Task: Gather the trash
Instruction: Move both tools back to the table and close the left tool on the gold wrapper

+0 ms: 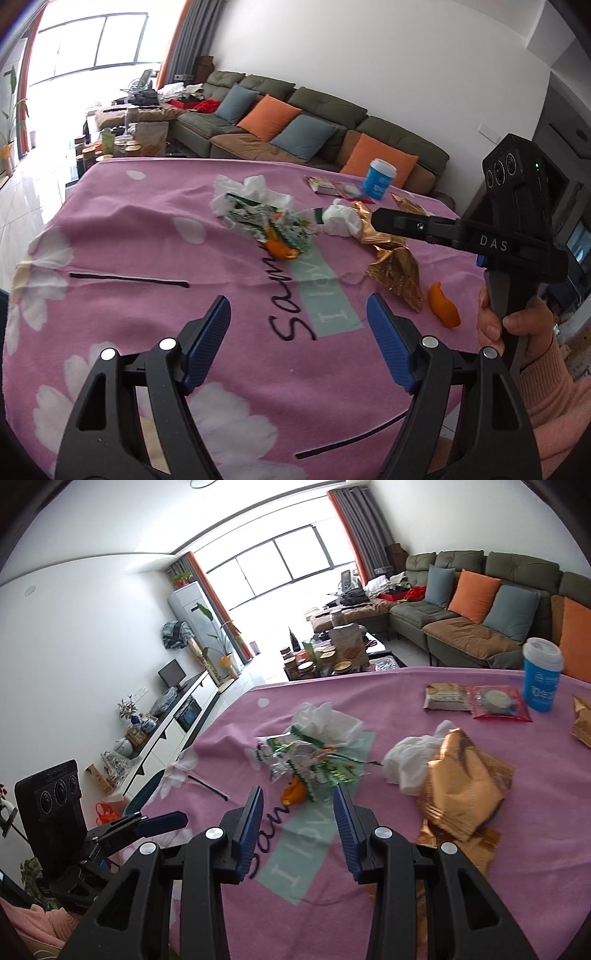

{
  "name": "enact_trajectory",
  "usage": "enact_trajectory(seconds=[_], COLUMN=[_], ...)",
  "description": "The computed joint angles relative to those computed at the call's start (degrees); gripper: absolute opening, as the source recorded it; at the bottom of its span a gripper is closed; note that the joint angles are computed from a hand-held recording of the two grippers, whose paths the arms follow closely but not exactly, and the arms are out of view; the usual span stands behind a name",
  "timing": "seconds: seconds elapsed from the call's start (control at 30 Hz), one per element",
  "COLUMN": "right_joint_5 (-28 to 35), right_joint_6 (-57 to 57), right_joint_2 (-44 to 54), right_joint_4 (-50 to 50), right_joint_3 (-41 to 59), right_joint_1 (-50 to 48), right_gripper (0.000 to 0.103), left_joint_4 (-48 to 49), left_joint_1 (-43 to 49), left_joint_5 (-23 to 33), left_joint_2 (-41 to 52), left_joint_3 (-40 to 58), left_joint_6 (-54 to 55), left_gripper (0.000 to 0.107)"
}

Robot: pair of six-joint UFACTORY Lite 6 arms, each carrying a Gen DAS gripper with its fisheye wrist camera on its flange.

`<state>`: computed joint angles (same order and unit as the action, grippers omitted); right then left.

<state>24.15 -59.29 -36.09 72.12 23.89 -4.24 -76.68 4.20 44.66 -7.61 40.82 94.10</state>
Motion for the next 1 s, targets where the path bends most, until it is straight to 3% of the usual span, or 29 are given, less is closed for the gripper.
enact_trajectory(seconds=[0.2, 0.37, 0.8, 1.0], right_joint_5=[12.1, 18.34, 23.85, 25.0], right_joint_6=[-9.02, -16.33, -26.3, -28.23], right_joint_2=[-1.15, 2.58, 11.87, 14.75], right_joint_4=[0.61, 2.09, 3.8, 4.51], right_joint_3=[-1.66, -1.62, -1.21, -0.64], right_joint_1=[-21.55, -33.25, -43.41, -44.9], right_gripper=[0.037, 0.039, 0.043, 0.043], left_joint_4=[-1.73, -1.16, 5.28, 7.57], left_joint_1=[-13.5, -20.91, -30.58, -30.9], left_joint_5=[-5.08, -7.97, -11.11, -7.91], left_joint_2=[4.98, 10.42, 27.23, 33.38], left_joint_3=[4.39, 9.88, 25.36, 31.79], left_joint_6=[-4.06, -8.65, -22.86, -27.67], left_gripper=[0.075, 0.075, 0.073, 0.057])
